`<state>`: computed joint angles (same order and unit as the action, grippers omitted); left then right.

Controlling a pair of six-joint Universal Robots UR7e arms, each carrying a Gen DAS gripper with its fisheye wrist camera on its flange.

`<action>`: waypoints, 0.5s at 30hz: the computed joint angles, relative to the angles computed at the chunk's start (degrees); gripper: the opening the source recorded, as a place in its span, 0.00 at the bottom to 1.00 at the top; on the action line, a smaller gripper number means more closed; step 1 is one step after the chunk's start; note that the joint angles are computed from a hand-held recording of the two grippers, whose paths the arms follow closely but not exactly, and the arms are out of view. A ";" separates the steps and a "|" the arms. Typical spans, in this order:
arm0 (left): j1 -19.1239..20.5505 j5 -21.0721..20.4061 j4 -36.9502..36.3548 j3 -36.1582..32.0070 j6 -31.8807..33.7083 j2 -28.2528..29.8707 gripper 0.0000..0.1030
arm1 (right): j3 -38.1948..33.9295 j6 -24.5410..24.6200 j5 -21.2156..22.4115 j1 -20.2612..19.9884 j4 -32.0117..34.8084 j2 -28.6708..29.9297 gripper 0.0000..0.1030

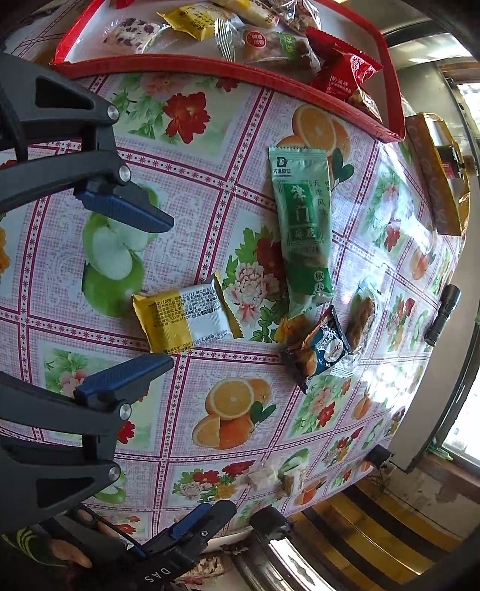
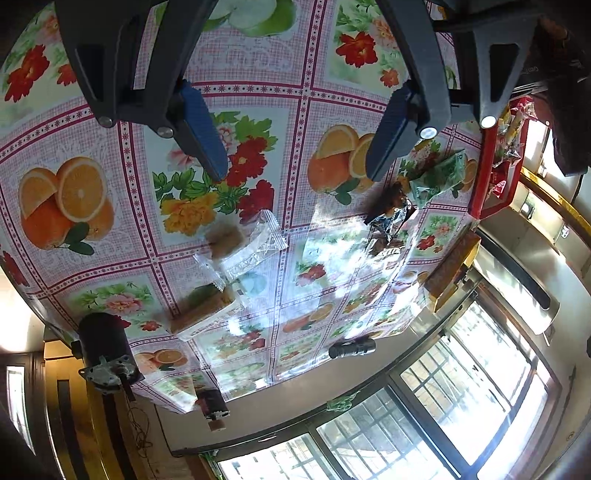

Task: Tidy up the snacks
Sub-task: 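Move the left tool to the yellow-white wafer packet while the right reaches the clear white-cake packet, then close the left tool on the wafer packet while the right closes on the clear cake packet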

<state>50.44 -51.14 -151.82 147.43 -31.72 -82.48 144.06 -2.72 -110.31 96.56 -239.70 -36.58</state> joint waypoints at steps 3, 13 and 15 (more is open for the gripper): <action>0.54 -0.18 -1.38 -0.76 0.47 2.00 0.66 | -1.06 -0.07 -0.67 0.02 1.64 -0.08 0.76; 1.58 2.80 -5.60 -2.96 1.62 8.92 0.67 | -8.30 2.77 -10.52 1.30 10.10 1.27 0.76; 1.43 4.07 -6.70 -2.98 2.31 9.86 0.67 | -10.27 2.83 -13.33 1.97 10.51 1.96 0.76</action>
